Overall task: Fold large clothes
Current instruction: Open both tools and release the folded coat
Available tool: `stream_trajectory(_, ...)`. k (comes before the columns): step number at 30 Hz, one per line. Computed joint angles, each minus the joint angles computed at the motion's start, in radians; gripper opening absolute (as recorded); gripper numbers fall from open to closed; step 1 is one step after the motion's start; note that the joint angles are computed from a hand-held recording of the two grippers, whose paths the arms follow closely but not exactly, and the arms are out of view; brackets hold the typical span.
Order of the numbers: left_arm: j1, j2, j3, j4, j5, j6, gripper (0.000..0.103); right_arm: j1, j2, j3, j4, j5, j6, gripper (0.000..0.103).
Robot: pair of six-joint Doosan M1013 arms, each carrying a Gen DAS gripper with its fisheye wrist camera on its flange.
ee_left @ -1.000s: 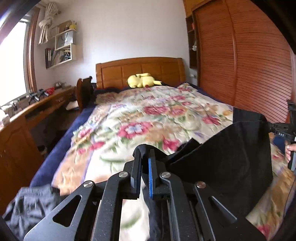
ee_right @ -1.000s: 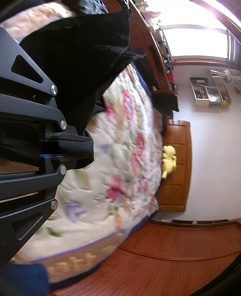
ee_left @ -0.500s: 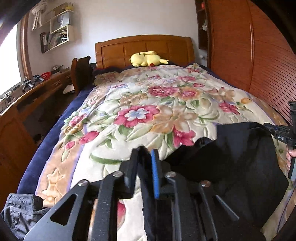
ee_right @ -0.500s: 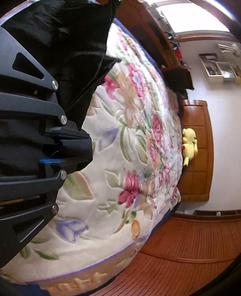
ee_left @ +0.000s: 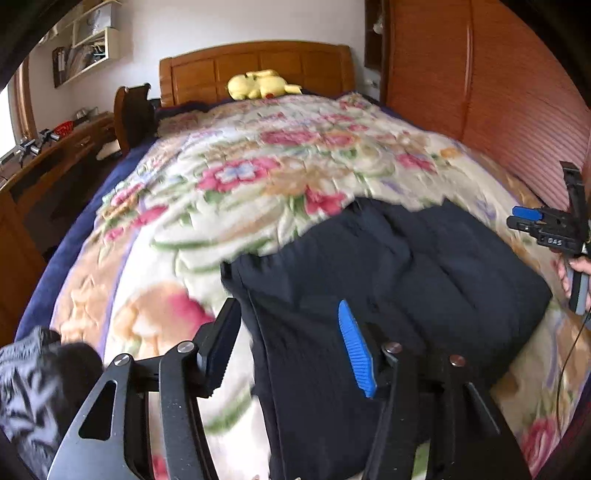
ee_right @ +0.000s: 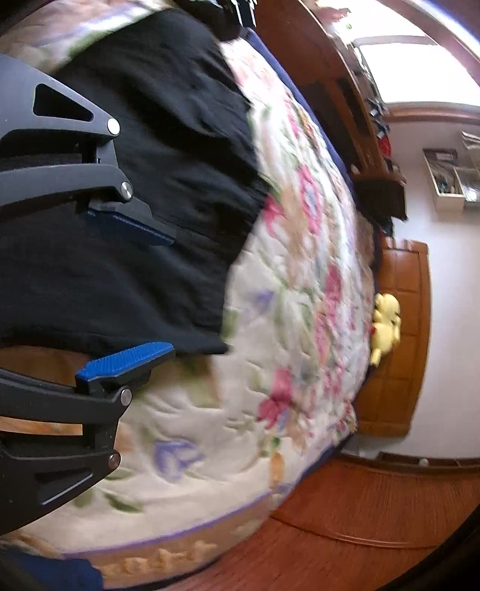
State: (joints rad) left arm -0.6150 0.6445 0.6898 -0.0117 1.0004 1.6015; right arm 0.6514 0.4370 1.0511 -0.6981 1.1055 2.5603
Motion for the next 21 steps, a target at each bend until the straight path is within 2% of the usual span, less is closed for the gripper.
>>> stream_trajectory(2, -0.002, -0.027, 0.055, -0.008, -0.013, 0.011, 0.068, 0.015, -0.031, 0.051, 0.035, -0.02, 0.014, 0.06)
stream_trajectory(7, -0.002, -0.092, 0.185, -0.032, -0.047, 0.019, 0.068, 0.059, -0.102, 0.157, 0.036, -0.03, 0.075, 0.063)
stream_trajectory(10, -0.001, -0.103, 0.218, -0.012, -0.043, -0.002, 0.068, 0.074, -0.124, 0.194, 0.024, 0.014, 0.116, 0.065)
stream_trajectory(13, 0.003, -0.1, 0.235, 0.003, -0.029, -0.038, 0.068, 0.065, -0.131, 0.222, 0.048, 0.054, 0.144, 0.066)
stream_trajectory(17, 0.012, -0.101, 0.25, -0.026, -0.031, -0.058, 0.072, 0.042, -0.163, 0.282, 0.12, -0.046, 0.216, 0.066)
stream_trajectory(21, 0.012, -0.101, 0.26, -0.02, -0.036, -0.075, 0.075, 0.044, -0.16, 0.285, 0.102, -0.045, 0.207, 0.066)
